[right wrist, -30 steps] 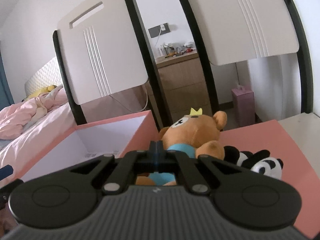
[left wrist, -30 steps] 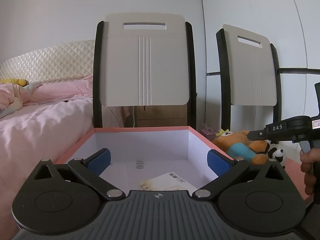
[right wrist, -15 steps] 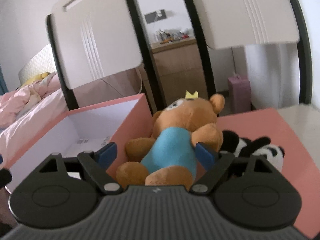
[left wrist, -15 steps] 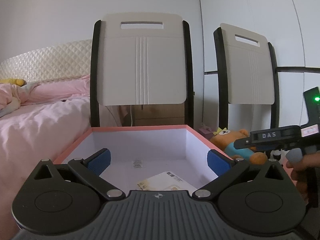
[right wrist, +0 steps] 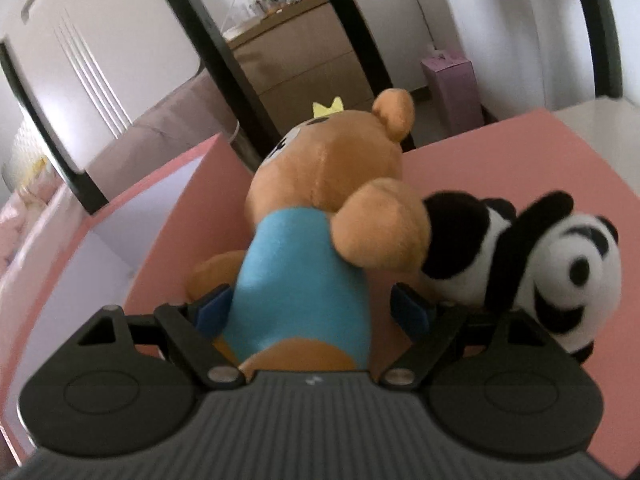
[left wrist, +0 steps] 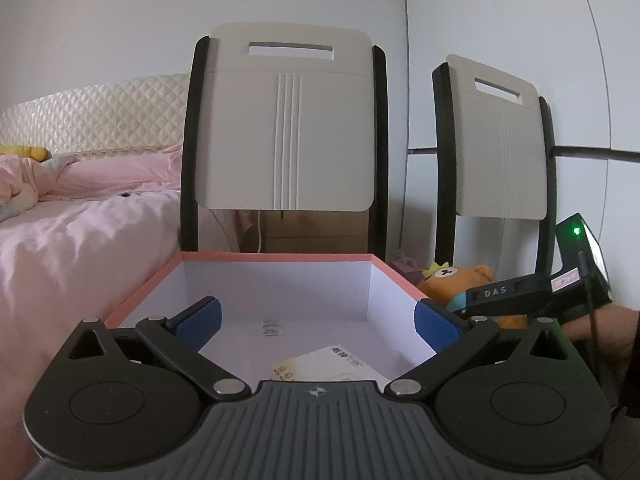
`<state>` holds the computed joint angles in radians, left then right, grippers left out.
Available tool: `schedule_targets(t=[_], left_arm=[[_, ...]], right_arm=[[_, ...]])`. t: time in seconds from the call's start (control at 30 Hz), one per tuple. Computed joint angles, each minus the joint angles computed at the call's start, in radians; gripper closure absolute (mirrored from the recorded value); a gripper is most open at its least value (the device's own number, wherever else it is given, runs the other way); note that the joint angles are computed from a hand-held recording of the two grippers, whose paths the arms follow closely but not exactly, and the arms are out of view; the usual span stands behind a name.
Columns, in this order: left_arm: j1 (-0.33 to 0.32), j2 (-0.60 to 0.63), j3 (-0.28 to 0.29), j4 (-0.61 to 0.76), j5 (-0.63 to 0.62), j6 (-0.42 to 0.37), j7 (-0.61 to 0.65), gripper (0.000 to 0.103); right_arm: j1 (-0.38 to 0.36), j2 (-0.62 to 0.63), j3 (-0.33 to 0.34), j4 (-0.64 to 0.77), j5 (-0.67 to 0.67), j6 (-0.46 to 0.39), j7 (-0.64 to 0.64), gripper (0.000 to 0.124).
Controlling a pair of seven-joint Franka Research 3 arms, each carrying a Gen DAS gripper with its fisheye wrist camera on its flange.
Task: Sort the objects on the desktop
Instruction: 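Lift the teddy bear with the right gripper toward the open box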
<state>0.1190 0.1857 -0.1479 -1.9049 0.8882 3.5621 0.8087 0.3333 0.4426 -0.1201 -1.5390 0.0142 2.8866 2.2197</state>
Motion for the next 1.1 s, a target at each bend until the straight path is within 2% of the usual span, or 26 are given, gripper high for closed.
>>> schedule_targets(t=[0.07,0.17,0.43,0.6,0.73,0.8,0.87,1.03,1.1], left_arm=[[0.011,0.005,-0.007,0.009,0.019,0.002,-0.025,0.000],[0.009,0.005,-0.004,0.012,0.021,-0.001,-0.030,0.000],[-0.014,-0.004,0.014,-0.009,-0.051,0.006,0.037,0.000],[-0.023,-0.008,0.019,-0.020,-0.094,0.006,0.078,0.000],[-0.024,-0.010,0.019,-0.025,-0.117,0.006,0.097,0.000],[-0.030,-0.011,0.022,-0.029,-0.138,0.006,0.114,0.000],[-0.036,-0.013,0.026,-0.033,-0.160,0.003,0.135,0.000],[-0.062,-0.018,0.041,-0.048,-0.244,-0.007,0.219,0.000],[-0.072,-0.019,0.046,-0.054,-0.282,-0.010,0.256,0.000]], right_arm=[[-0.014,-0.002,0.023,-0.014,0.018,0.039,-0.031,0.065],[0.062,-0.013,-0.067,-0.029,-0.053,0.054,0.040,0.070],[0.253,-0.079,-0.303,-0.100,-0.296,0.179,0.282,0.071],[0.291,-0.097,-0.356,-0.098,-0.363,0.230,0.346,0.071],[0.298,-0.082,-0.365,-0.060,-0.338,0.266,0.337,0.071],[0.283,-0.068,-0.344,-0.031,-0.303,0.277,0.302,0.071],[0.234,-0.045,-0.278,0.018,-0.262,0.277,0.234,0.071],[0.063,0.024,-0.032,0.152,-0.140,0.236,0.015,0.071],[0.015,0.072,0.054,0.229,-0.098,0.195,-0.075,0.070]])
